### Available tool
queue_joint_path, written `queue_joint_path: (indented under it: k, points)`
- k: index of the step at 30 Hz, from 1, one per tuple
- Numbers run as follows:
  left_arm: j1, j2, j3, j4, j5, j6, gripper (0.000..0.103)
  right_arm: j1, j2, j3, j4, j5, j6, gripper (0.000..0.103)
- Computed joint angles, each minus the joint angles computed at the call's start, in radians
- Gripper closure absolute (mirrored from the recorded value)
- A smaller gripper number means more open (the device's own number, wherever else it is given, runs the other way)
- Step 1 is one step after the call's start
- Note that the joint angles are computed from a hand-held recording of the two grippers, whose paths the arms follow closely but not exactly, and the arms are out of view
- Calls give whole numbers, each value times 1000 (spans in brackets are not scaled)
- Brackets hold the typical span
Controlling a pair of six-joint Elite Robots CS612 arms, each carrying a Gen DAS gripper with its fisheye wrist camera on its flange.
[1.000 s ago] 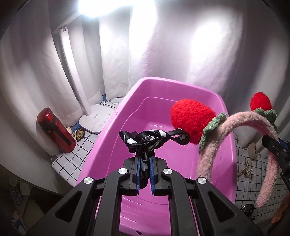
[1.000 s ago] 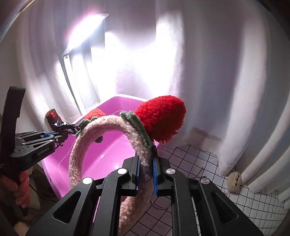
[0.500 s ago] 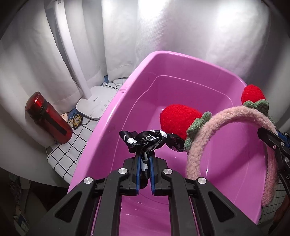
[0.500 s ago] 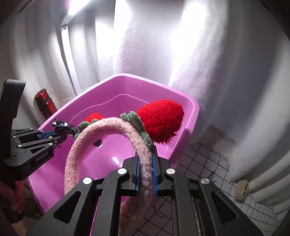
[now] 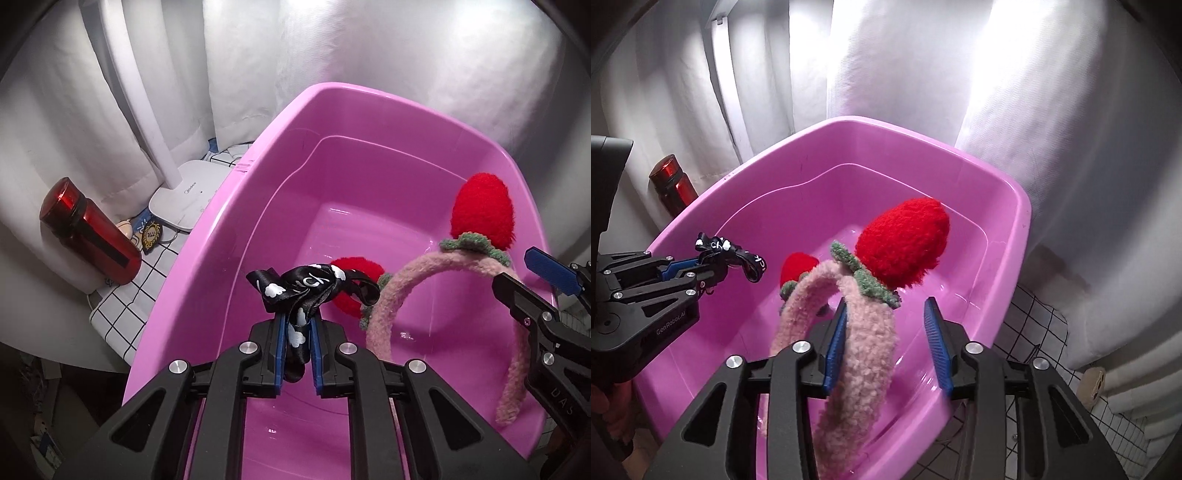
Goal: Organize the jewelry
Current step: 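Open both tools to drop the strap and headband into the tub, then move the right tool to the black wristwatch and close on it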
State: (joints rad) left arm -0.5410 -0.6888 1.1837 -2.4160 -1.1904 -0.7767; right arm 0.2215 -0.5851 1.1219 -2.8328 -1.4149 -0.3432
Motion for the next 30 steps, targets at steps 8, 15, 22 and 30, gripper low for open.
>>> queue_joint_path:
  k: [8, 15, 22, 30]
  points:
    - [-14, -14, 14, -7, 73, -1, 26, -9, -20, 34, -69, 9, 23, 45]
    - [-24, -21, 15, 21, 94, -12, 16, -29, -49, 86, -118, 50, 80, 44]
    - [-40, -42, 46, -27, 109, -26, 13, -58, -99, 188, -223, 98, 125, 44]
    - [-83, -64, 85, -142, 142, 25, 13, -102, -159, 324, -346, 139, 210, 44]
